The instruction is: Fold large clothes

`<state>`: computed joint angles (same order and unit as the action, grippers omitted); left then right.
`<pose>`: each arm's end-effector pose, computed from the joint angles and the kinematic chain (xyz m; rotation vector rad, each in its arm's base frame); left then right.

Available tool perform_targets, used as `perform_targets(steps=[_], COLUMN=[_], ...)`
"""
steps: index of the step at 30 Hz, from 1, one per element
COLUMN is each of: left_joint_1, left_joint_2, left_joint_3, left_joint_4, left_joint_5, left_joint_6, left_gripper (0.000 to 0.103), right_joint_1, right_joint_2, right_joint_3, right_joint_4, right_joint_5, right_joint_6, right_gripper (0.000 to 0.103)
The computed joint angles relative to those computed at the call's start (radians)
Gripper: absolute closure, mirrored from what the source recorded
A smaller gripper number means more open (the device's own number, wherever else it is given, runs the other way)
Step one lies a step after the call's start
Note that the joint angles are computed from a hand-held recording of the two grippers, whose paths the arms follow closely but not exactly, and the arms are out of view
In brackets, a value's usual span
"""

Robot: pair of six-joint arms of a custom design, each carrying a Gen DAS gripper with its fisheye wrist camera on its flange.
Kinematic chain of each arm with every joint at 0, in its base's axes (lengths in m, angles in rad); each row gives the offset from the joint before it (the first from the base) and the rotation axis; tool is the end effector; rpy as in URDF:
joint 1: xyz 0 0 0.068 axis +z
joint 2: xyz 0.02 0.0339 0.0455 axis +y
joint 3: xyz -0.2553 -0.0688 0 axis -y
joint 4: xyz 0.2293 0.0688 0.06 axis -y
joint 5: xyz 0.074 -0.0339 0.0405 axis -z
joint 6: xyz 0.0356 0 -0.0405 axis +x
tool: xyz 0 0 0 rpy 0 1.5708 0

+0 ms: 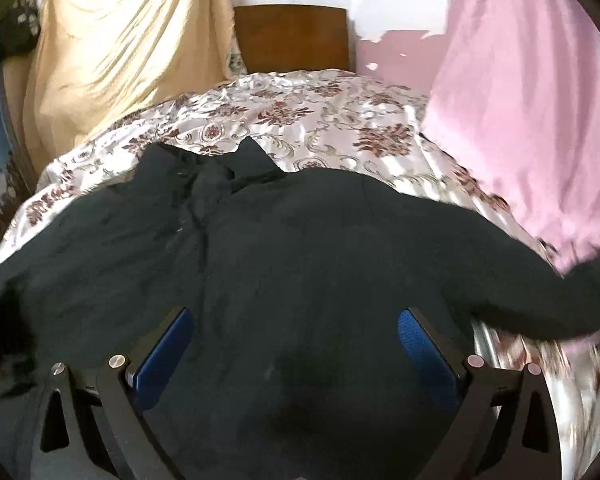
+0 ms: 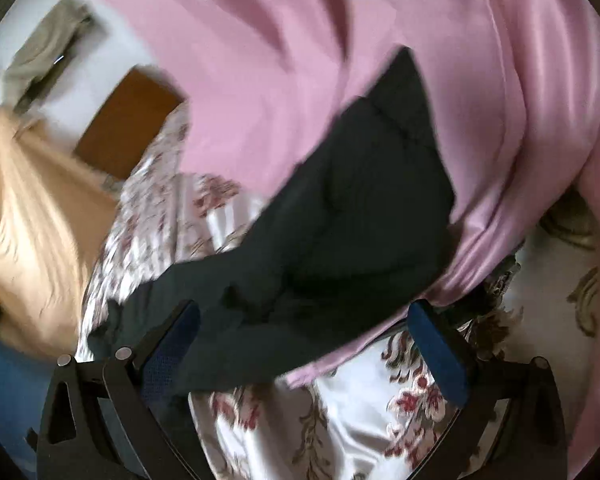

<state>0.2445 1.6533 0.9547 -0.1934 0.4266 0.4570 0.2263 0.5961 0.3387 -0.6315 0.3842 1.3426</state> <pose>0.3160 0.0637 0.1836 0.4297 2.3274 -0.1937 0.1133 0.0124 0.1734 1.4030 1.9363 0.2695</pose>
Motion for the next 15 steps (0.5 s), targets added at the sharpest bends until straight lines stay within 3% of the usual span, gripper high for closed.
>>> perform_targets(steps=[5, 6, 7, 8, 10, 13, 15], left_joint_1=[-0.113, -0.131, -0.144, -0.156, -0.179, -0.188, -0.192], left_joint_2=[0.183, 0.216, 0.24, 0.265, 0.308, 0.361, 0.403], left_joint_3=[0.121, 0.139, 0.152, 0.169, 0.176, 0.189, 0.222], left_joint_4=[0.037, 0.036, 0.03, 0.021, 0.02, 0.01, -0.021], left_joint_5=[-0.038, -0.035, -0.034, -0.032, -0.044, -0.053, -0.066], left_joint_6=[-0.15, -0.159, -0.156, -0.145, -0.111, -0.094, -0.091], left_gripper=[0.0, 0.0, 0.0, 0.0, 0.0, 0.0, 0.0], right_joint_1=[-0.137, -0.136, -0.124, -0.117, -0.107, -0.062, -0.022], right_joint_2=[0.042, 0.064, 0.091, 0.147, 0.218, 0.343, 0.424], right_joint_3=[-0.088, -0.091, -0.09, -0.08, -0.066, -0.013, 0.053], right_joint_4=[0.221, 0.249, 0.276, 0.312, 0.356, 0.387, 0.414], right_joint_5=[0.01, 0.032, 0.061, 0.092, 0.12, 0.195, 0.259], right_joint_6=[0.089, 0.102, 0.116, 0.117, 0.117, 0.102, 0.021], right_gripper=[0.002, 0.009, 0.03, 0.04, 0.076, 0.091, 0.092])
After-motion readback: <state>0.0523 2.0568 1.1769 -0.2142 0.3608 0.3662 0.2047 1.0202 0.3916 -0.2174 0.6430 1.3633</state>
